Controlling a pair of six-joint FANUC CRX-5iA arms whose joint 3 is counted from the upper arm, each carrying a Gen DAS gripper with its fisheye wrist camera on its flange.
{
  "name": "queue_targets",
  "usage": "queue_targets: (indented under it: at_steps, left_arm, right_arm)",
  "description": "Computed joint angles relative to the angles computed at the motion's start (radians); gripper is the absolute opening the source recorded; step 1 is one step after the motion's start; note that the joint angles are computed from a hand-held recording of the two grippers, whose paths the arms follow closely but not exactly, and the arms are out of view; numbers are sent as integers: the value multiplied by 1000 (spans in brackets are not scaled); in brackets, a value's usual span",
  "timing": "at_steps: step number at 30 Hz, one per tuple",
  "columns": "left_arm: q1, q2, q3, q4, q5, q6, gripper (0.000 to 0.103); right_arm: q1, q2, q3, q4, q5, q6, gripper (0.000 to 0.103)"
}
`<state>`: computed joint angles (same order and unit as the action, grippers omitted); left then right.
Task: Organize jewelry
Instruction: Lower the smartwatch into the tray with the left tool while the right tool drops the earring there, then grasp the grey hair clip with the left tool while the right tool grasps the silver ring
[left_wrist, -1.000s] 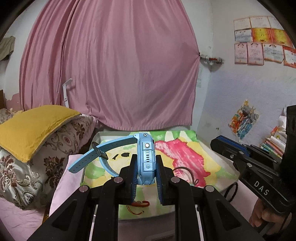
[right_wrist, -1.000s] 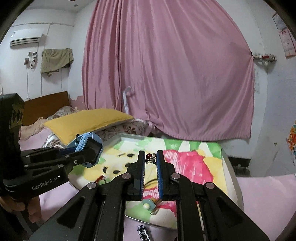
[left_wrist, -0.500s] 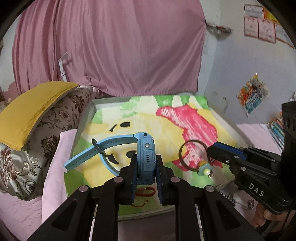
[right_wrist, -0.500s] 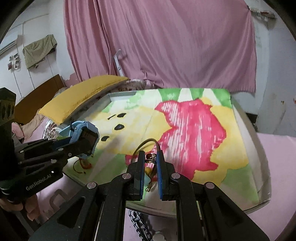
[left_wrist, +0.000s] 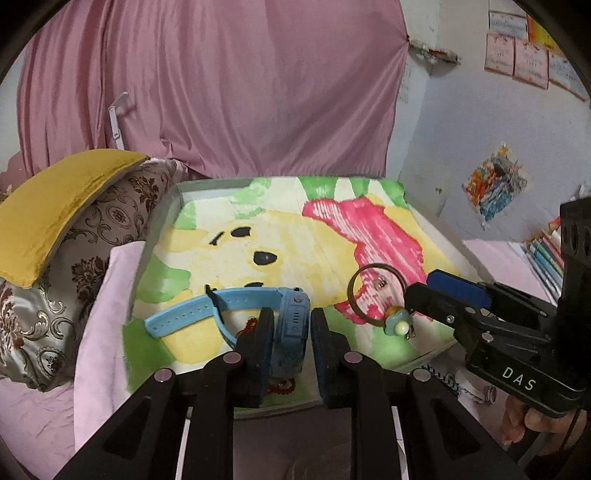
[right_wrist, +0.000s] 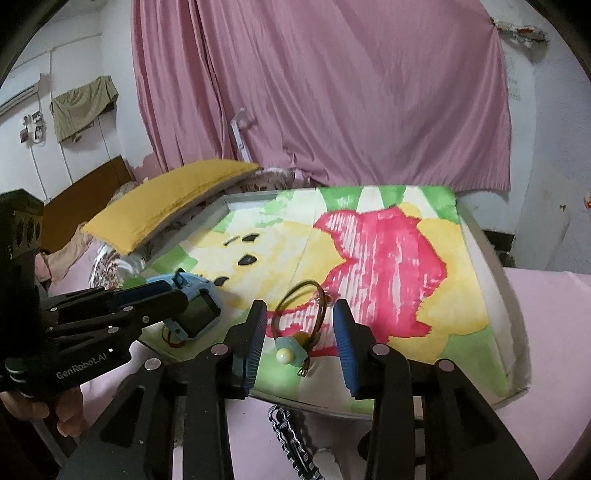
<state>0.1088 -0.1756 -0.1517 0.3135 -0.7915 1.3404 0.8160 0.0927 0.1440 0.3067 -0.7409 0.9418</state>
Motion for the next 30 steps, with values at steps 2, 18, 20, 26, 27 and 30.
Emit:
queue_targets:
  at_steps: [2,18,20,26,27,30]
  left_arm:
    - [6,-26,-30,20,33,-7,32]
    - [29,-328,-308,80,289,24,102]
    - [29,-347,-320,72,284,17,102]
    - [33,-388,-342,69,205,-23,102]
    - [35,-389,-343,72,185,-30,102]
    - [36,-384,-338,69,141,-33,102]
  right_arm:
    - [12,-39,-67,81,58,-72,36]
    - [27,-317,-495,714,258,-652,99]
    - [32,-332,-507,704,253,-627,99]
    - [77,-348,-458,472,157,-368,99]
    - [79,-348,-445,426,136,-329,99]
    - [79,-349,-421,328,91,-255,99]
